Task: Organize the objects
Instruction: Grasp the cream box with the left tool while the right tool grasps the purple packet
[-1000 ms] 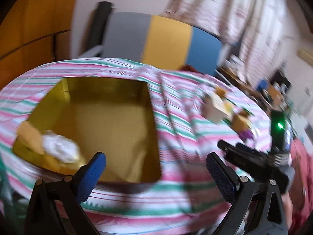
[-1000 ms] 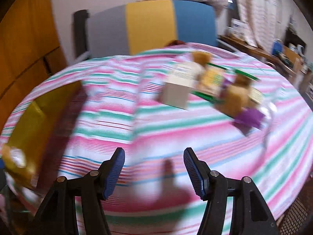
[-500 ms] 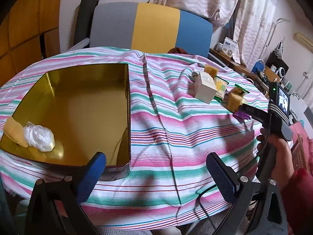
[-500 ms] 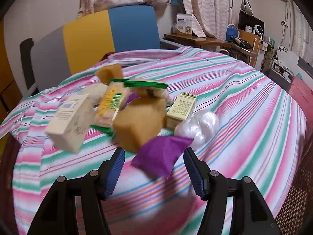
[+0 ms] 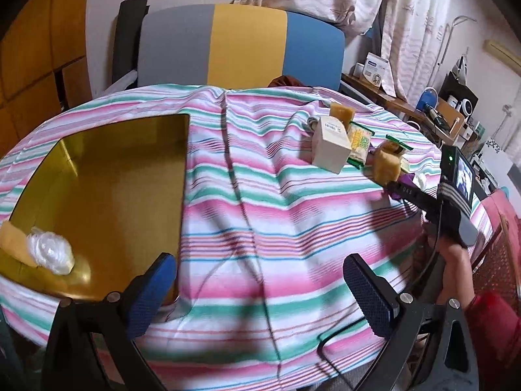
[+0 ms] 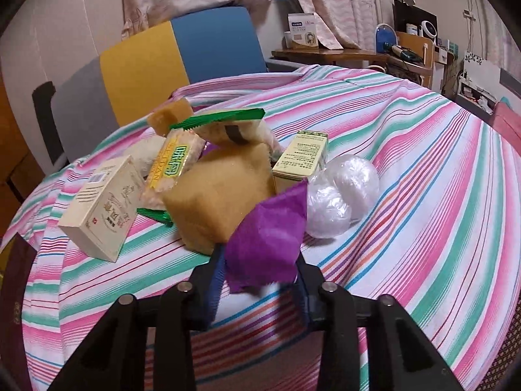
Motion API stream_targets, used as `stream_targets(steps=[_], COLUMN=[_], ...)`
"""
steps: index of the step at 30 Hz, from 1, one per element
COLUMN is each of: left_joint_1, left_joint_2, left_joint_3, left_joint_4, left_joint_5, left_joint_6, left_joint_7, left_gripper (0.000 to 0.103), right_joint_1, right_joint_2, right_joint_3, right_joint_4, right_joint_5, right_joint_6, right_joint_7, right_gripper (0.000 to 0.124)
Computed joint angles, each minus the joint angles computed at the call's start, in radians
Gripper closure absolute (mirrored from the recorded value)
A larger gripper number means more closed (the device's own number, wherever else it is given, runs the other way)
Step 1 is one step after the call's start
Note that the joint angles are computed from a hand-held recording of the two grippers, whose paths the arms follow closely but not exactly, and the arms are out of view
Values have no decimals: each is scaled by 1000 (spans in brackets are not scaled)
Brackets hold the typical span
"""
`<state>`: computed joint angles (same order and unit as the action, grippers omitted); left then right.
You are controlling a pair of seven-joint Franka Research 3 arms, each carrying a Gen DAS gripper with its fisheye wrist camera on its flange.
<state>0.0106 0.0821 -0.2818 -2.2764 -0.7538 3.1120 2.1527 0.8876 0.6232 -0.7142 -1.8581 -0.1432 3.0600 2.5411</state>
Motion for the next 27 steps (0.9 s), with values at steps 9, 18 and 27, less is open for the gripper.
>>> stream_targets(steps=[9,18,27], left_joint_1=[-121,-222,-312], left_joint_2=[121,358,610], left_joint_3=[122,201,277], left_joint_4=[129,470,865], left_joint_5=[413,671,875], left_joint_6=[22,-88,-259], left_joint_7=[-350,-559,-759], left_gripper=[0,0,0], right_joint_1=[83,173,139], right_joint_2=[6,34,31], right_joint_3=[-57,-114,-65], right_joint_4=[-89,-124,-124], right_joint_5=[83,178,288], right_joint_6=[148,187,225], right_joint_7=[-46,-148,-242], right_gripper=[90,90,90])
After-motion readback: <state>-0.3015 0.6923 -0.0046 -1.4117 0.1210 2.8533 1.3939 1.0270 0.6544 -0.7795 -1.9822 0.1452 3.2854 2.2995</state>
